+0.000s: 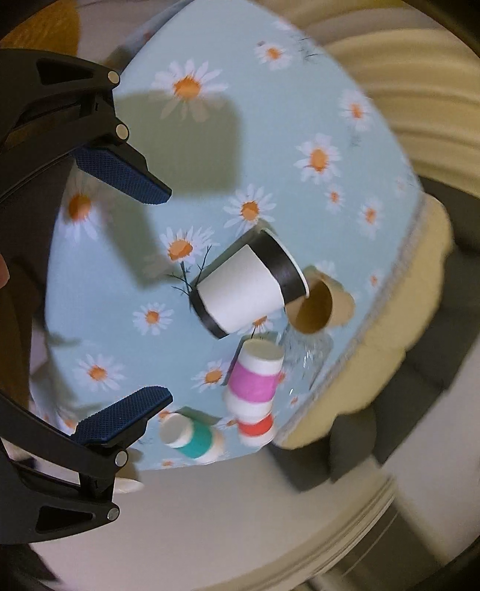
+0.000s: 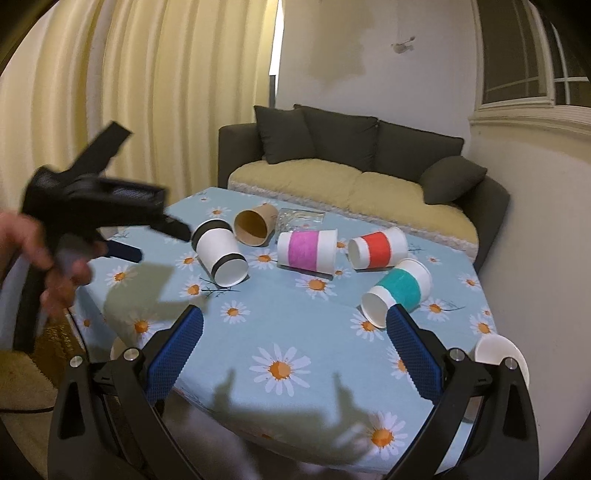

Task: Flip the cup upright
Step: 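Reach the left gripper down and close it on the black-banded white cup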

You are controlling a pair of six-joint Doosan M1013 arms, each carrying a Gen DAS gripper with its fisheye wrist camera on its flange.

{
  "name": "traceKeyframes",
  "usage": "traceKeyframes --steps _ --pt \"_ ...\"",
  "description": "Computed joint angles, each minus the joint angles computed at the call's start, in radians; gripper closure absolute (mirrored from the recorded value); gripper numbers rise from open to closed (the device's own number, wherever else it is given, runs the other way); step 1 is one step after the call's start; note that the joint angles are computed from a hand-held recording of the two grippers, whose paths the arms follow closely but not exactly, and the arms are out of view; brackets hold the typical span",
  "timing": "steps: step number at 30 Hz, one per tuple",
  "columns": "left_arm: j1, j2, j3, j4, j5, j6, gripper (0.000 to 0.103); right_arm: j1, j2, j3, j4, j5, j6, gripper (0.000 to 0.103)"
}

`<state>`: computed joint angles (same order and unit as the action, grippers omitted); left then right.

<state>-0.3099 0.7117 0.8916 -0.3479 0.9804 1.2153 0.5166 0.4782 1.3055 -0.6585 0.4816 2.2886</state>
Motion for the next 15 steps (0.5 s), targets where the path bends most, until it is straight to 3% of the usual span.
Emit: traceKeyframes --steps 4,9,15 --pt "0.005 0.102 -0.169 0.018 0.158 -0.168 0.006 -0.024 0.032 -0.067 0.254 0.028 -0.288 0.005" --pt "0.008 0.217 -0.371 0.069 0.291 -0.303 0.007 -0.06 0.093 -0.182 0.62 0.118 -0.663 0.005" --pt "0.006 0.353 -0.621 0.094 0.47 -0.392 0.008 -0.08 0.167 -0.294 0.73 0.229 -0.812 0.005"
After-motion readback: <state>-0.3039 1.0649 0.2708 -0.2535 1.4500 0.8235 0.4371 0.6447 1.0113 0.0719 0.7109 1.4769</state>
